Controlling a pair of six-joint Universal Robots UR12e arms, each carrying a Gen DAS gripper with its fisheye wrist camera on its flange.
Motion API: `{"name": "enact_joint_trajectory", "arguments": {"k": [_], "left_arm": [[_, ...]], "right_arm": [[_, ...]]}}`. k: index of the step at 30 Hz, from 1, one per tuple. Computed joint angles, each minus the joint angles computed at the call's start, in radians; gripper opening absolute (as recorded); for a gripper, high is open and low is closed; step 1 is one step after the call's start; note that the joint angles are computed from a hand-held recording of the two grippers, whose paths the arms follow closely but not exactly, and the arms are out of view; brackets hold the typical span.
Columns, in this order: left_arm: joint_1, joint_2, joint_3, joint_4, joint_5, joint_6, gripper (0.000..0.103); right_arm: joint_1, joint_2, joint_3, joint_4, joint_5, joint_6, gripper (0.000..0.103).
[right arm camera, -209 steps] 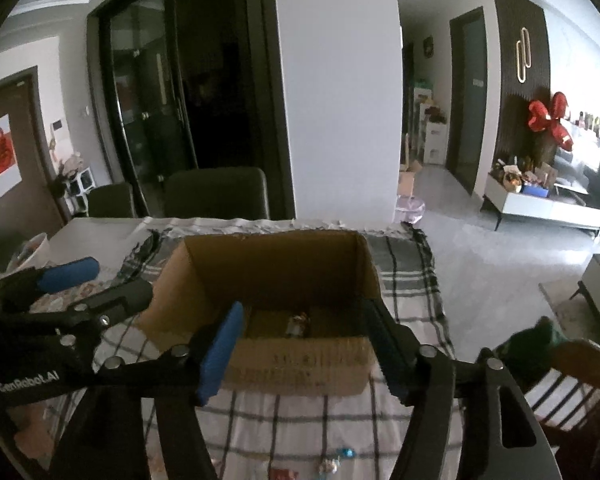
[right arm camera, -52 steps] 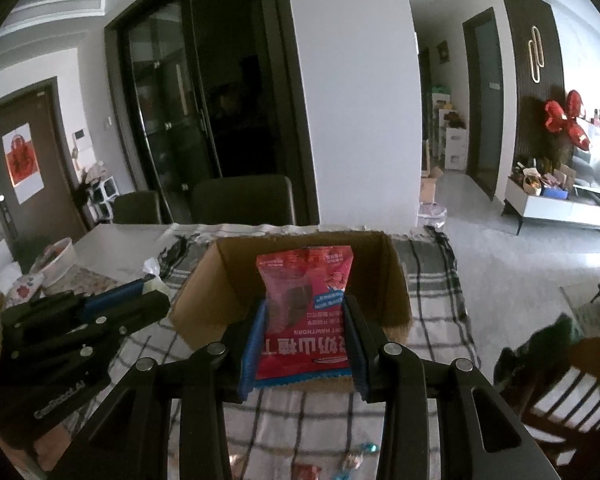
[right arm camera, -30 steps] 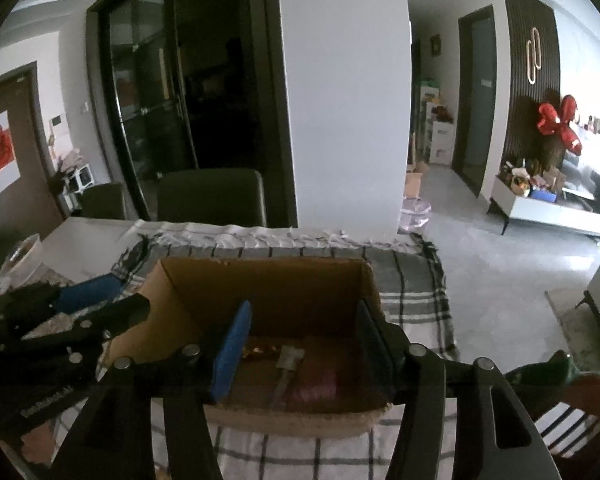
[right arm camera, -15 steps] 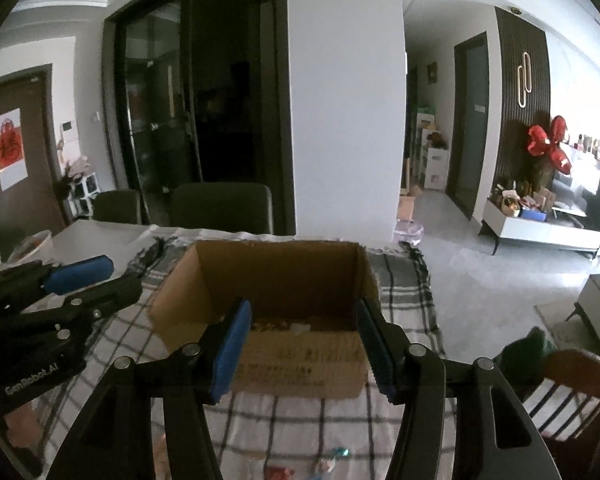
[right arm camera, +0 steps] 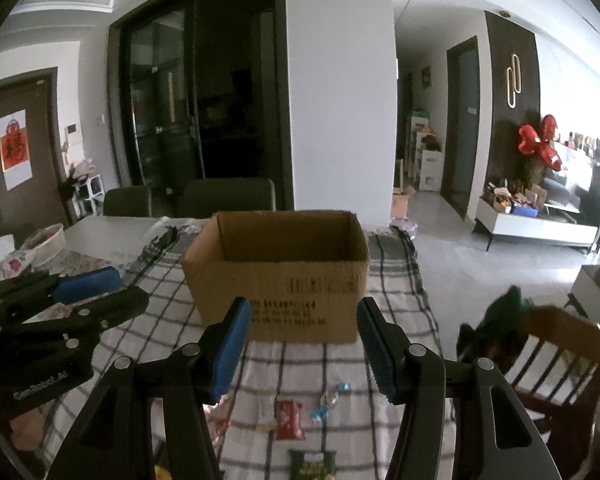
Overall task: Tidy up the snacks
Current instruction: 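Move both empty tools back to the snack pile, then grasp the red foil candy with the left tool while the right tool closes on the green cracker packet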
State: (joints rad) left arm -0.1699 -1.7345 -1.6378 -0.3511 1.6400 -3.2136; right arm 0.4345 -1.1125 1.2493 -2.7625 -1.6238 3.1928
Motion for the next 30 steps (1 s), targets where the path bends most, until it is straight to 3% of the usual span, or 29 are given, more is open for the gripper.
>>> {"name": "enact_joint_trajectory", "arguments": {"k": [14,19,30], "left_arm": [[-0.018,0.051,-0.109,-0.016,-0.016,-0.028,0.040],[-0.033,0.056,-0.135,0.000,0.014,-0.001,0.040],[-0.041,0.046,-0.159,-0.062,0.011,0.004,0.037]], "right_arm": [[0.005,-0.068,0.141,0.008,0.011,0.019,0.056],[0.009,-0.081,0.180,-0.001,-0.007,0.012,0.056],[0.009,-0.090,0.224,0.053,-0.006,0.015,0.056]]}}
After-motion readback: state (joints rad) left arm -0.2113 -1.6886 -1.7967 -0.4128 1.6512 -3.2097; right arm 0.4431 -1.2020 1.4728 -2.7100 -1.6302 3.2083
